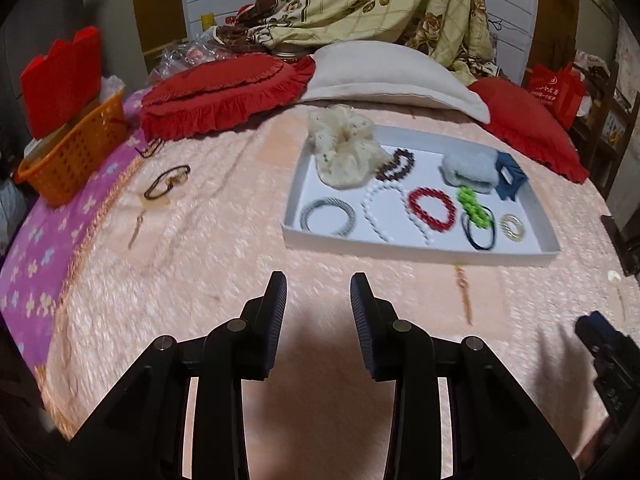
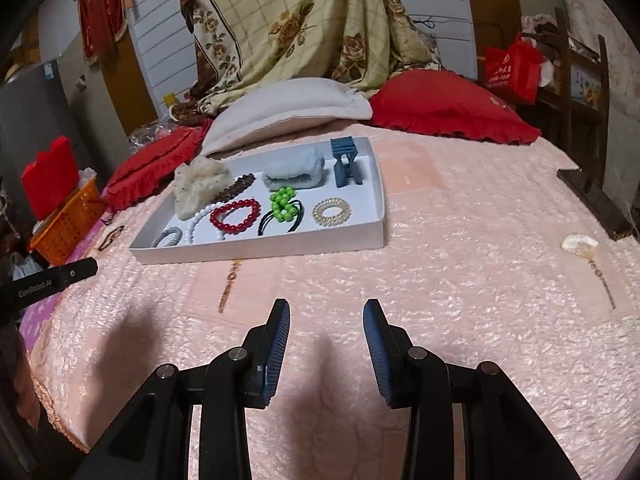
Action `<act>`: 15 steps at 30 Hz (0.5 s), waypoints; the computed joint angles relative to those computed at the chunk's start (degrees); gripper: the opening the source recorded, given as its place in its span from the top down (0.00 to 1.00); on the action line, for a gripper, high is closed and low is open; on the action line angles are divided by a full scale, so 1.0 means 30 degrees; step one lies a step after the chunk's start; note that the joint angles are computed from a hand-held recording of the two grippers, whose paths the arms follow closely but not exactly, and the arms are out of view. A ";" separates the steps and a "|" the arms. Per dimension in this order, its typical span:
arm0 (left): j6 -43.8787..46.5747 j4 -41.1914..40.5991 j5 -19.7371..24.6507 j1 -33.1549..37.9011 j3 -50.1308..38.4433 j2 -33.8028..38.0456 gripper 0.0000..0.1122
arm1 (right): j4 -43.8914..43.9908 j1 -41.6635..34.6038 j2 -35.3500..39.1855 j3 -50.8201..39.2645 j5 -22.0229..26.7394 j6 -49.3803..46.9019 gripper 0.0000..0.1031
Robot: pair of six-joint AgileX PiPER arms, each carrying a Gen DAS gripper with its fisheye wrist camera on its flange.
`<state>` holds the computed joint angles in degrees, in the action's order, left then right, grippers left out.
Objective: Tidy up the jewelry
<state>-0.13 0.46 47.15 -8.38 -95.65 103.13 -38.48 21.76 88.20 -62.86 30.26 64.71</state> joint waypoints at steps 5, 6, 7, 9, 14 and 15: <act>0.1702 -0.1186 0.0384 0.0769 -0.3376 0.2477 0.71 | -0.0075 0.0347 0.1129 -0.1466 0.1245 -0.0274 0.65; 0.1993 -0.1296 0.0593 0.0873 -0.4431 0.3197 0.71 | -0.0100 0.0413 0.1408 -0.1801 0.1536 -0.0263 0.65; 0.2222 -0.1382 0.0753 0.0937 -0.5219 0.3743 0.71 | -0.0122 0.0457 0.1648 -0.2087 0.1751 -0.0248 0.65; 0.2651 -0.1454 0.1073 0.1021 -0.6667 0.4740 0.71 | -0.0084 0.0586 0.2224 -0.2801 0.2239 -0.0276 0.65; 0.3583 -0.2316 0.2053 0.1889 -0.9520 0.6834 0.71 | 0.0451 0.0921 0.3819 -0.5406 0.3116 -0.1286 0.65; 0.3663 -0.2767 0.2576 0.2204 -1.0239 0.7333 0.71 | 0.0721 0.0992 0.4279 -0.6283 0.3344 -0.1942 0.65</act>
<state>10.85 -7.84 54.87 -1.77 -126.37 125.13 -36.31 24.73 101.04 -81.71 40.29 58.89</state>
